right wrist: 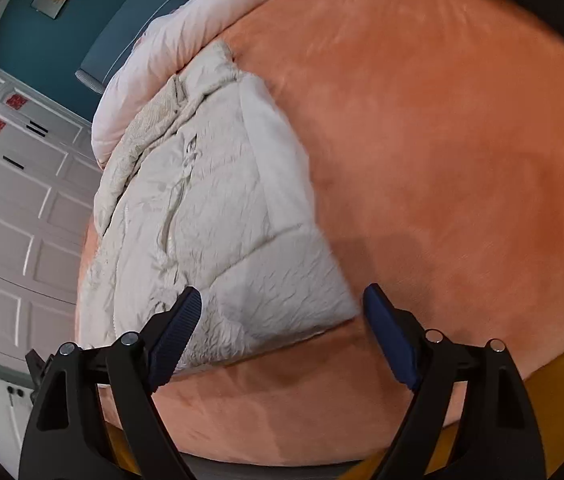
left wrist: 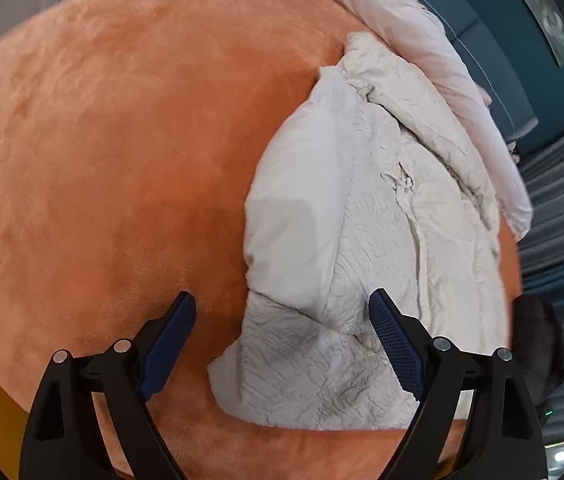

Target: Fold large clothes

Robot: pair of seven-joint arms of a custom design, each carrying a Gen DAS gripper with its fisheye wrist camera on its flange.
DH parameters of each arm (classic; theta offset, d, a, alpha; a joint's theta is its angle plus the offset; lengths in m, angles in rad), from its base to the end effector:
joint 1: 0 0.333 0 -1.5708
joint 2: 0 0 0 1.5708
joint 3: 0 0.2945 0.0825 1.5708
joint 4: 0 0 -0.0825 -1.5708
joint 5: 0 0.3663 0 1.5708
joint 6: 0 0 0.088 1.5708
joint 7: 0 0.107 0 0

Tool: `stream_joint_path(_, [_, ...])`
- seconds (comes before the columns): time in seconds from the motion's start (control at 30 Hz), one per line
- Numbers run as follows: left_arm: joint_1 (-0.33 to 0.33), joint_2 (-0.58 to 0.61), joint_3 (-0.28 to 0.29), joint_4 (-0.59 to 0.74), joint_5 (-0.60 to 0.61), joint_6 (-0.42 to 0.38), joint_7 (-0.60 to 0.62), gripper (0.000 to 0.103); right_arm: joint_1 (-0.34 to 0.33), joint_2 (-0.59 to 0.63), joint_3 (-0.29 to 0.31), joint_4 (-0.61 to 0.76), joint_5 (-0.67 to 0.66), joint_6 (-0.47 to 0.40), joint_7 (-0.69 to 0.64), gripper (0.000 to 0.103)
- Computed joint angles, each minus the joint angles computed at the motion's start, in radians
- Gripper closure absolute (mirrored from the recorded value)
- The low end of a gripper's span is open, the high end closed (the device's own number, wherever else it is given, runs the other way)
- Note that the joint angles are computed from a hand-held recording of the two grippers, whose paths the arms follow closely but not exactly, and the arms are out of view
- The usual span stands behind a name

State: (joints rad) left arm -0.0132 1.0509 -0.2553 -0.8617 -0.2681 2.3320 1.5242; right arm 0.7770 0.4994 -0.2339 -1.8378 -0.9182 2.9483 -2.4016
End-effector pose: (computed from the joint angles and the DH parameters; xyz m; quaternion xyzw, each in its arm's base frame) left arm 0.7846 -0.1212 0.3142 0.7067 -0.6405 0.2979 0.0396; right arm 0.5207 0.3929 0.3035 -0.3302 0.8711 -0.0532 0.3595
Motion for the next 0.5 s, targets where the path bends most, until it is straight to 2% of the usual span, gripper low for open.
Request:
stream_joint_path(0.07, [-0.009,0.001,-0.007,0.003,0.005,0.004,0.022,0.020,-0.003,0.036,0.016,0.061,0.028,-0.051,-0.033,0.020])
stream_joint_path(0.1, [-0.015,0.012,-0.012,0.028,0.006,-0.022,0.028,0.029,-0.009,0.044,0.022,0.075,0.038,-0.054,-0.047,0.024])
stream_joint_path(0.13, [-0.017,0.023,-0.020,0.052,0.003,-0.050,0.038,0.045,-0.019,0.055,0.033,0.092,0.058,-0.055,-0.062,0.039])
stream_joint_path(0.17, [-0.018,0.015,-0.021,0.042,0.002,-0.056,0.048,0.052,-0.019,0.062,0.029,0.096,0.066,-0.031,-0.056,0.049])
stream_joint_path(0.2, [-0.024,-0.022,-0.009,-0.004,0.015,-0.046,0.058,0.064,-0.008,0.068,0.009,0.103,0.061,0.002,-0.034,0.066])
stream_joint_path(0.23, [-0.013,-0.068,-0.013,-0.077,0.008,-0.015,0.086,0.082,0.022,0.059,-0.020,0.100,0.047,-0.001,-0.014,0.076])
stream_joint_path(0.3, [0.021,-0.138,-0.043,-0.181,-0.029,0.028,0.143,0.095,0.061,0.024,-0.049,0.085,0.005,-0.021,-0.002,0.085])
stream_joint_path(0.4, [0.074,-0.260,-0.079,-0.343,-0.103,0.095,0.244,0.100,0.060,-0.031,-0.019,0.081,-0.043,-0.079,-0.025,0.091])
stream_joint_path(0.5, [0.117,-0.407,-0.096,-0.522,-0.166,0.130,0.353,0.100,0.006,-0.097,0.090,0.057,-0.001,-0.148,-0.199,0.092])
